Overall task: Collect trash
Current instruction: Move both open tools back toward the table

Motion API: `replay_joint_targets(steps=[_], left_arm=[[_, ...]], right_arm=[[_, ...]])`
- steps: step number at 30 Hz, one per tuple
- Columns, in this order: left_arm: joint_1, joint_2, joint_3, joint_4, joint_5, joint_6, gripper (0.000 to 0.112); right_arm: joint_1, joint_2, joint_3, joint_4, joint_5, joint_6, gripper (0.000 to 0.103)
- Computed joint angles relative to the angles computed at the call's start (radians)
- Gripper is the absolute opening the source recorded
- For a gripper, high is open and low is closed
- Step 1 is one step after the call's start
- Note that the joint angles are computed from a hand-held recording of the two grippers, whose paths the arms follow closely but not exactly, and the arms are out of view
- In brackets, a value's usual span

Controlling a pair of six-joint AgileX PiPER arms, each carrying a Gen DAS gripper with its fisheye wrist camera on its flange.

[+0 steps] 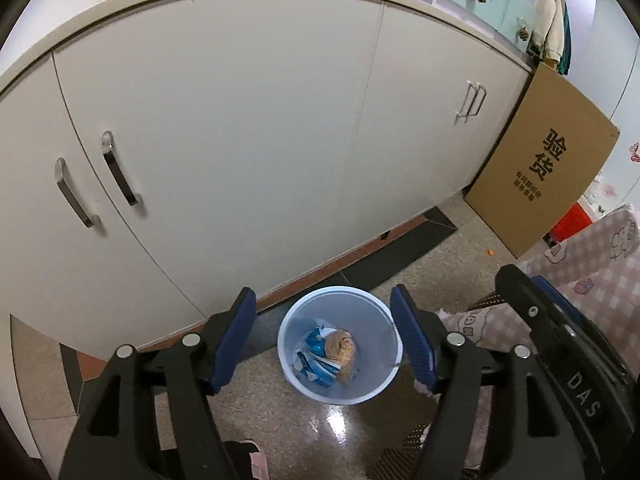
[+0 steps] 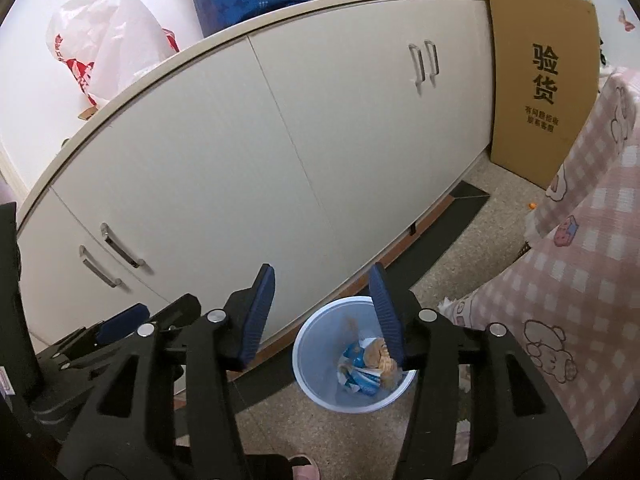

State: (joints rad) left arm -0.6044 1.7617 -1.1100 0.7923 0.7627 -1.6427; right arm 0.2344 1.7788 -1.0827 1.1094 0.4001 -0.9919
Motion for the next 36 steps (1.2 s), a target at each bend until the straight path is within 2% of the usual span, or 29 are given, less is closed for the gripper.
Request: replay_joint_targets(steps=[7, 12, 17, 25, 30, 33, 36], left_arm=[[-0.049, -0.041, -0.014, 0.017, 0.053, -0.01, 0.069], [-0.126, -0.079, -0.058, 0.041, 0.14, -0.02, 0.07], [-0.218, -0.097, -0.123, 0.065, 0.228, -0.03, 0.07], [-0.411, -0.045, -0.338, 0.123, 0.394, 0.015, 0.075], [-0.492, 0.039, -0.488, 0.12, 0.373, 0.1, 0.077], [-0.516, 0.111, -0.588, 0.087, 0.336, 0.187, 0.079], [-0.53, 0.214, -0.732, 0.036, 0.336, 0.295, 0.079]], right_arm=[[-0.026, -0.093, 0.056, -0.012, -0.004, -0.004, 0.05], [-0.066, -0.209, 0.11, -0.041, 0.003, 0.016, 0.051], [-0.139, -0.323, 0.143, -0.074, 0.06, 0.043, 0.051], [-0.4, -0.534, 0.175, -0.09, 0.253, 0.022, 0.053], [-0.68, -0.612, 0.161, -0.077, 0.424, -0.05, 0.056], [-0.865, -0.598, 0.131, -0.069, 0.527, -0.106, 0.057], [-1.008, -0.555, 0.094, -0.078, 0.59, -0.143, 0.057]])
